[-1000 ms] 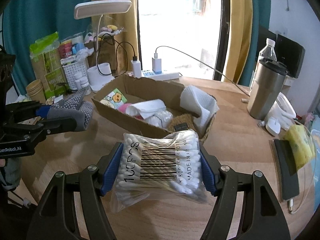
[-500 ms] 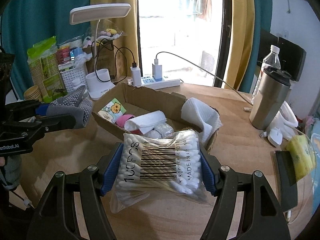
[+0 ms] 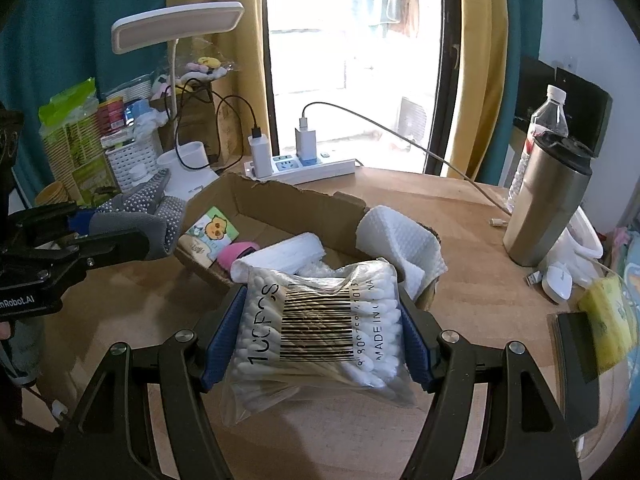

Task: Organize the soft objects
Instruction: 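Carry the glove with the left gripper while the right carries the swab bag to the box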

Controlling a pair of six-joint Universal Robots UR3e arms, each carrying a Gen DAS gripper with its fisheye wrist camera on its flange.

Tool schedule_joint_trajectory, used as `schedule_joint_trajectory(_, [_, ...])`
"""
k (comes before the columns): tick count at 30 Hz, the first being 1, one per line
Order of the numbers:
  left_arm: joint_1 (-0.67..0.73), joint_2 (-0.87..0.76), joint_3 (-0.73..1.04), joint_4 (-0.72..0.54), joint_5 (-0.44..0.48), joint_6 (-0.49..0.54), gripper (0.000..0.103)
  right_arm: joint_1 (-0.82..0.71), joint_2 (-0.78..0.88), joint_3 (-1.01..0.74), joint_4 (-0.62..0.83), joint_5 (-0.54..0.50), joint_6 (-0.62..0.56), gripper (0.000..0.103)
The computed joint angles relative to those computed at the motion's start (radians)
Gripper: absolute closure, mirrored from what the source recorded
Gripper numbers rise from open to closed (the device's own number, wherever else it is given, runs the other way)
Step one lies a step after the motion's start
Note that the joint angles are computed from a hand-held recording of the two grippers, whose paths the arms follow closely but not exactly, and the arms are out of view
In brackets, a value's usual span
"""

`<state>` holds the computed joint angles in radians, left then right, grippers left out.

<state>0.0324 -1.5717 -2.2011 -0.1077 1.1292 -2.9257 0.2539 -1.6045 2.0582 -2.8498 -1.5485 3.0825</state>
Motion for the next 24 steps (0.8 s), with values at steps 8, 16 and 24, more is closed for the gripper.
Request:
schedule_joint_trajectory(8, [-0.013,-0.074,0.061,0.013,0.009,-0.016,0.057,-0.021,0.050,-0.044,-0.015,0.005,0.002,0.030])
schedule_joint_trajectory(16, [-0.017,-0.136,0.108,0.032,0.008,-0.024,0.057,-0.035,0.095,-0.082,-0.023,0.014,-0.007,0.030])
schedule_joint_trajectory(24, [-0.015,-0.191,0.155,0.032,0.007,-0.030,0.057,-0.029,0.132,-0.114,-0.026,0.001,-0.007,0.030])
